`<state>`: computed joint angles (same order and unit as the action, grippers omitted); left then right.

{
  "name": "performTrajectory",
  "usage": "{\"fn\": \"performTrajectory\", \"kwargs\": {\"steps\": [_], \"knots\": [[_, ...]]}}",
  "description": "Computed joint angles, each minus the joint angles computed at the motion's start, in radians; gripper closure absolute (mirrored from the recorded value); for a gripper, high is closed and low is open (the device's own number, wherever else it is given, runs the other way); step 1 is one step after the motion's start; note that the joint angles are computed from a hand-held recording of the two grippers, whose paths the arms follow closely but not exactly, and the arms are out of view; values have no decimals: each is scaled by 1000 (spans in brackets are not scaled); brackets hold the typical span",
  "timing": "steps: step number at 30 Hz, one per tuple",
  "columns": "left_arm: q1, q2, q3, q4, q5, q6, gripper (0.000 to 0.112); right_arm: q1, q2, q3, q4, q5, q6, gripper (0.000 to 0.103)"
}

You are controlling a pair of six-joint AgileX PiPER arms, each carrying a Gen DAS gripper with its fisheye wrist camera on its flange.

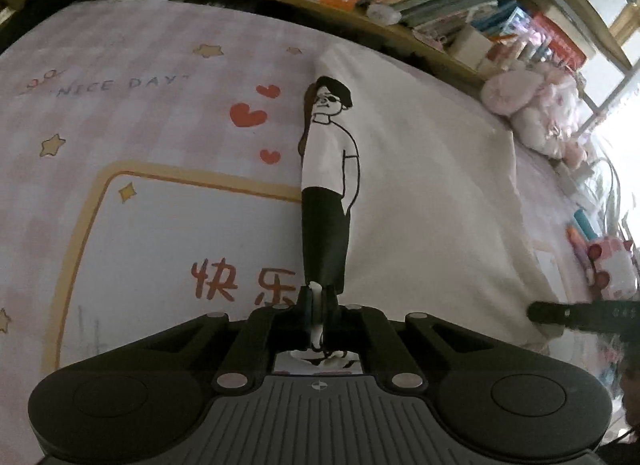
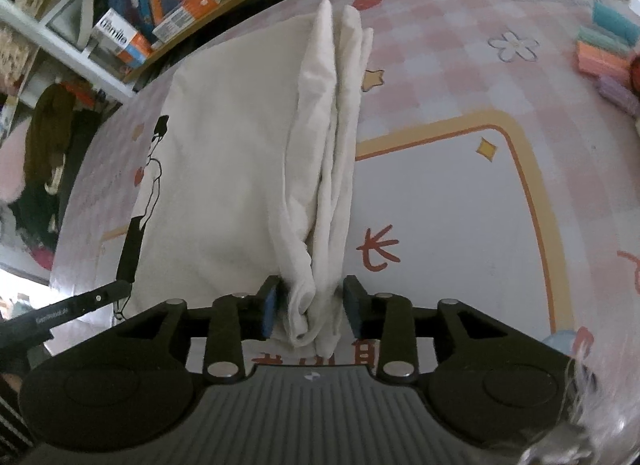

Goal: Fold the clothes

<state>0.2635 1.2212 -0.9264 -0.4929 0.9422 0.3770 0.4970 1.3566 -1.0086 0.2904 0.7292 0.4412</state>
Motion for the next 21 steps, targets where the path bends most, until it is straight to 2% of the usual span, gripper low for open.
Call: {"fn": "performTrajectory", "kwargs": {"steps": [7,9,11,12,15,16,18,20,21], "knots": [[1,-6,-9,13,43,49,109,63,24,-45,-105,30,36,68],[9,-6,-12,6,62,69,108,66,21,-40,-113,28,32,76],[0,-8,-12,18,56,58,100,67,18,-35,-118,25,21,83],[8,-10,-12,18,59,50,99,61,18,-31,-104,21,12,86],[15,-35,-11,46,48,6,92,41,14,-24,-55,13,-10,89],[2,-54,-9,79,30,-23,85,24,7,-18,-17,9,-30,90],[-21,-103,2,122,-16,-23,64,-10,-6,-8,60,5,-69,90],[-13,-147,15,58,-31,76,34,-45,-18,2,139,4,-110,90],[-2,-166,19,18,-31,135,31,-71,-20,4,202,9,-146,90]]}}
